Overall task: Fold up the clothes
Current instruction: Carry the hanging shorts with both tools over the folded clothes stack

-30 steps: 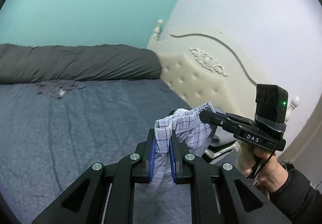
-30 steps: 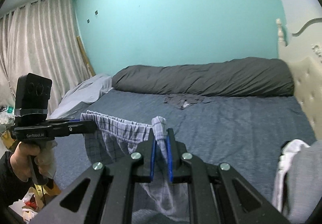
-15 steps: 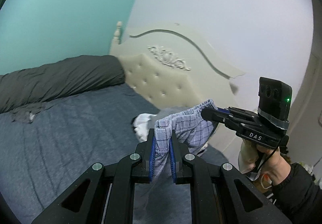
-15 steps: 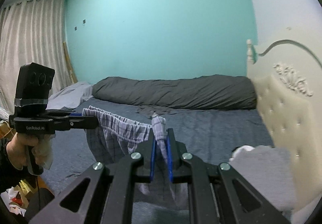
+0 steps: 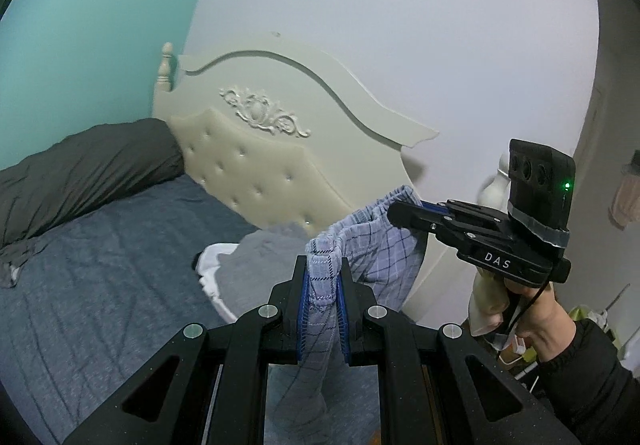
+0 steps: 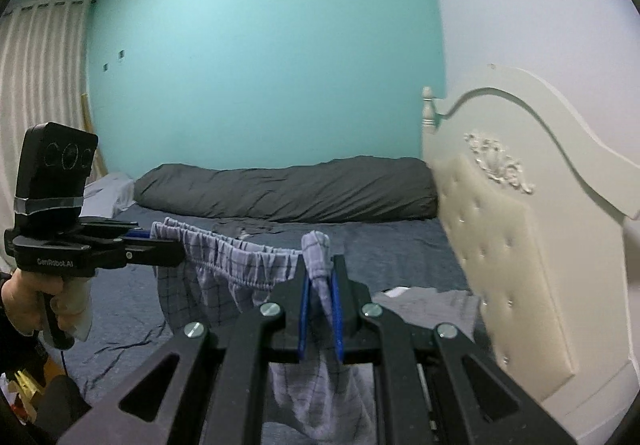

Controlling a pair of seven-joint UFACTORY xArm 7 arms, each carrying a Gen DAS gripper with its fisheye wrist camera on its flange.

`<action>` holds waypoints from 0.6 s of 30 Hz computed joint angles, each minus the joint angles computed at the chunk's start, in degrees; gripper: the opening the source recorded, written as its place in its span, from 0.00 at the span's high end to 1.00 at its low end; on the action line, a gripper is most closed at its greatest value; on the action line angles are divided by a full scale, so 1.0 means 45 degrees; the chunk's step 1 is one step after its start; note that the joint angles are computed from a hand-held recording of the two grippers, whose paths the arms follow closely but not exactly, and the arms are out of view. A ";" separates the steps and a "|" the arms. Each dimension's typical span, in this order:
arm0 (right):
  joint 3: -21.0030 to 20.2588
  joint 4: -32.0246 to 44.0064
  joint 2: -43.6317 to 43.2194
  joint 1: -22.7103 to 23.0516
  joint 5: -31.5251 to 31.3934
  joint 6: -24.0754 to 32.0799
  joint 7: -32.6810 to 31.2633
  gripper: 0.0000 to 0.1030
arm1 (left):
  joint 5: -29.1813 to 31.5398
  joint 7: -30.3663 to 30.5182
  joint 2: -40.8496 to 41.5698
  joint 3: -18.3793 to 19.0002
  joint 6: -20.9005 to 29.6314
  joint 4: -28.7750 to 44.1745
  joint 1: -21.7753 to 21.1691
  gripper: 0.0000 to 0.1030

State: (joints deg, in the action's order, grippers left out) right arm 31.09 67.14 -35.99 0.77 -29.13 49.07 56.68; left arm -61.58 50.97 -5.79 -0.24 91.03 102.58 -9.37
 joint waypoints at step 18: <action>-0.2296 -0.2846 -0.2173 -0.0469 0.1099 -0.1166 -0.1920 0.91 | 0.2637 -0.1983 0.2981 -0.2342 -0.2563 0.2876 -0.1813 0.87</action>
